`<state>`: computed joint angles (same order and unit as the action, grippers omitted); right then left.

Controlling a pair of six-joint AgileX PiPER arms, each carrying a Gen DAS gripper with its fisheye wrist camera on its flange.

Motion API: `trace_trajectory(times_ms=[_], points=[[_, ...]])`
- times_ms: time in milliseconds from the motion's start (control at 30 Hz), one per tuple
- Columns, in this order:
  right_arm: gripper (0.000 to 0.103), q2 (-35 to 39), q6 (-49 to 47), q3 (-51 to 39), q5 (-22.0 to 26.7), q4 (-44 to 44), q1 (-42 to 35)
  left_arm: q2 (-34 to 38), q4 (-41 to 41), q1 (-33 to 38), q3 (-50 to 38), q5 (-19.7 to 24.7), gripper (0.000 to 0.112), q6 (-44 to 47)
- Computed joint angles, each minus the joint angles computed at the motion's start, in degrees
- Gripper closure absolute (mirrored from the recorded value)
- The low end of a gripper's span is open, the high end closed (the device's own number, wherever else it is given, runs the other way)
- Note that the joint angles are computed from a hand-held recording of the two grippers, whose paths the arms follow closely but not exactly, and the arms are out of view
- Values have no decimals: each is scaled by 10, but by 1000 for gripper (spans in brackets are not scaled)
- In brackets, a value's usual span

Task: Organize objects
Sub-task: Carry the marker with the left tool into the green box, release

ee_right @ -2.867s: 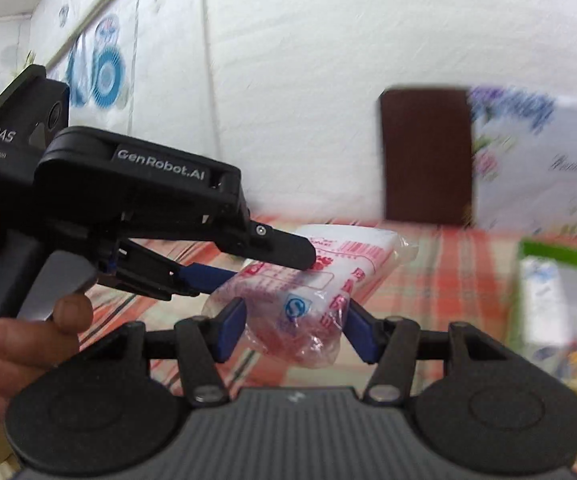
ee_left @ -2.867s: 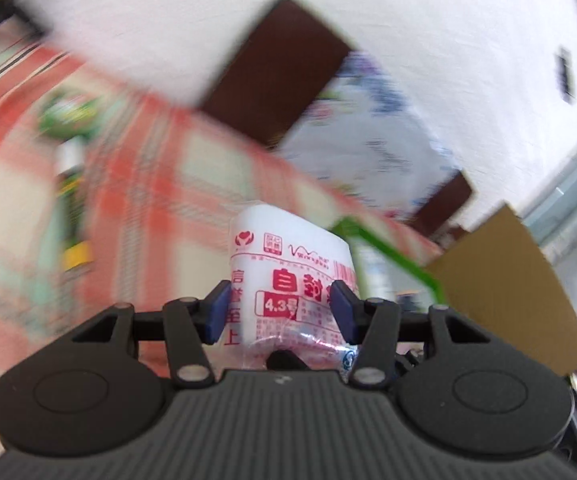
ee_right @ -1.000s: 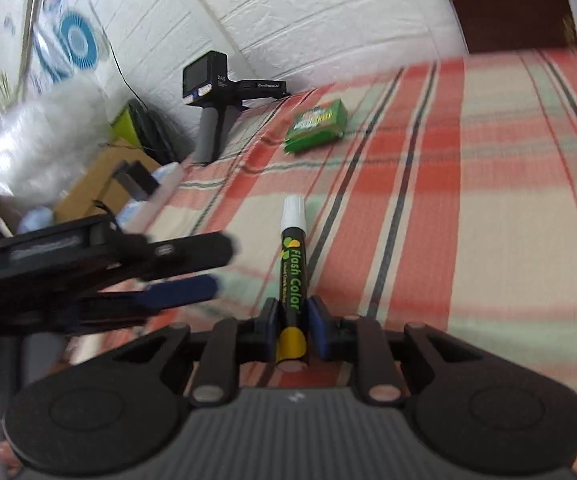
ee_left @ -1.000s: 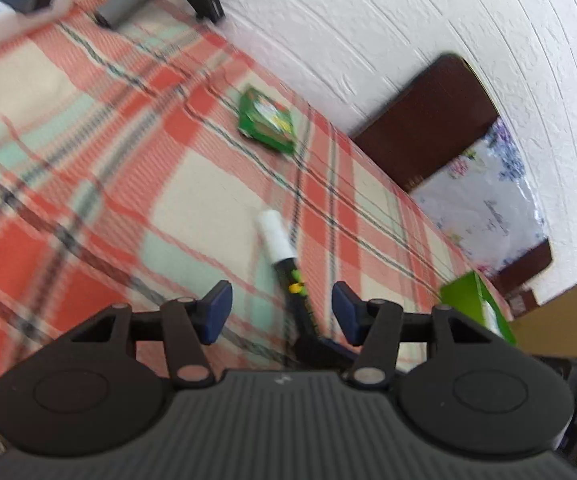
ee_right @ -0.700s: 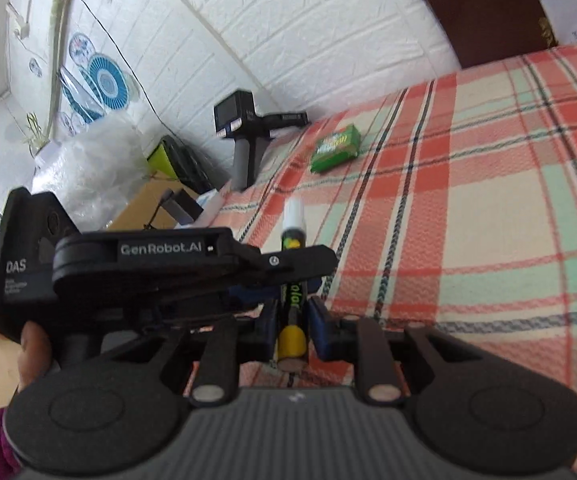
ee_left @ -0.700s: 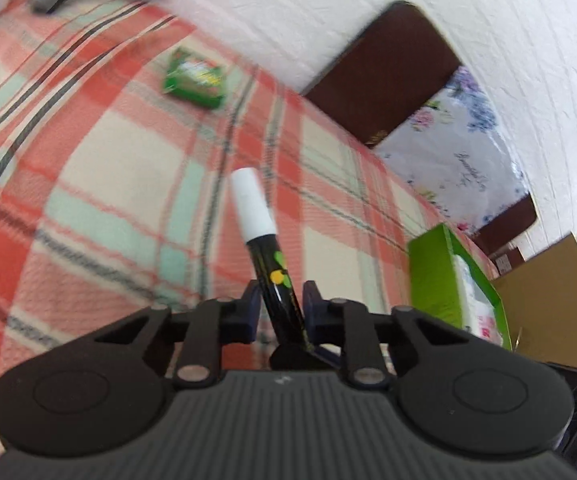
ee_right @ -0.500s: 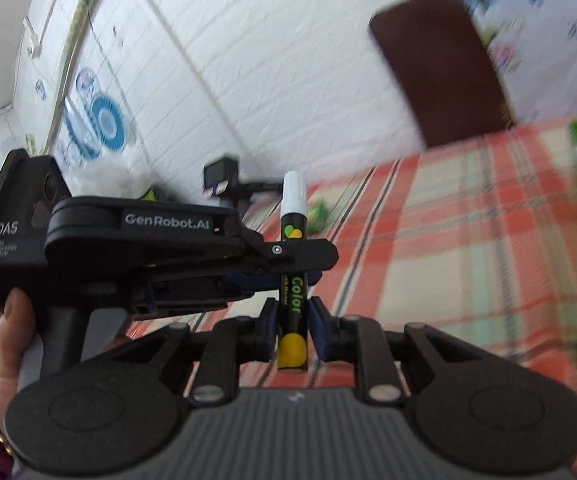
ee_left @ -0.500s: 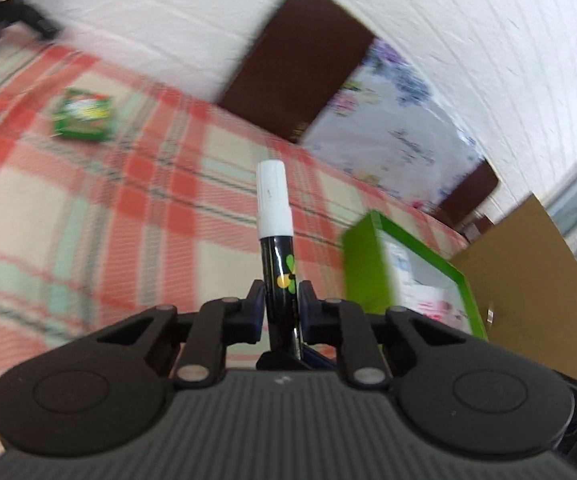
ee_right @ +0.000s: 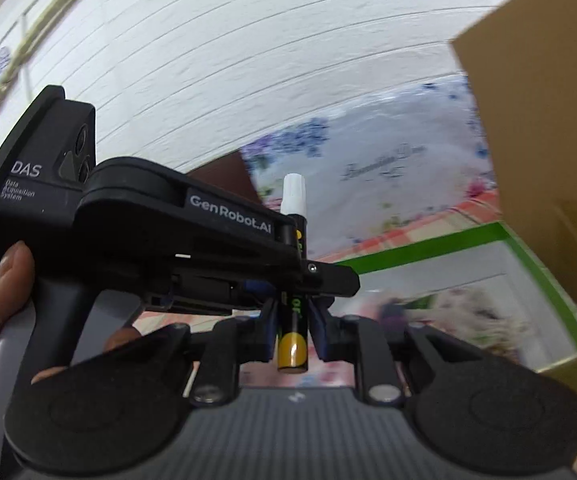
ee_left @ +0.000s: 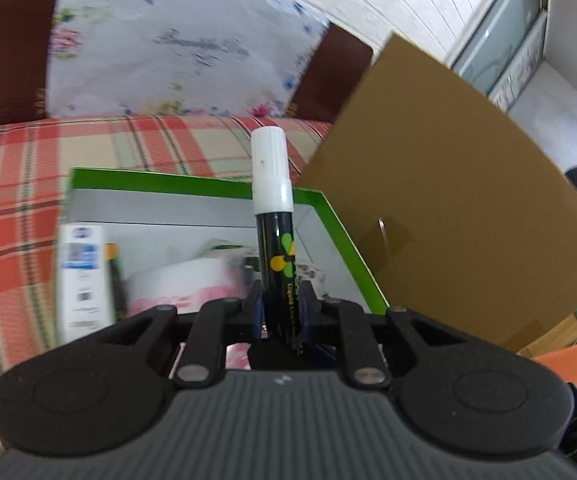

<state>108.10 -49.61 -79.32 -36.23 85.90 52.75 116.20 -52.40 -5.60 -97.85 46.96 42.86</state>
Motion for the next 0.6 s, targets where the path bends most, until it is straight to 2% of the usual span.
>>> trace_trajectory(times_ms=[133, 200, 267, 333, 400, 600], points=[[85, -8, 52, 36, 12, -21, -32, 51, 60, -38, -70, 2, 93, -62], [84, -1, 22, 36, 12, 2, -47, 69, 105, -56, -95, -12, 91, -94], [70, 13, -2, 27, -24, 39, -49, 64, 164, -71, -87, -58, 91, -127], [72, 1, 45, 54, -31, 9, -49, 53, 176, -69, -70, -75, 91, -124], [70, -1, 50, 58, -48, 7, -42, 37, 195, -68, -50, -91, 90, -128], [70, -1, 46, 47, -58, 3, -26, -44, 237, -66, 60, -167, 83, -122]])
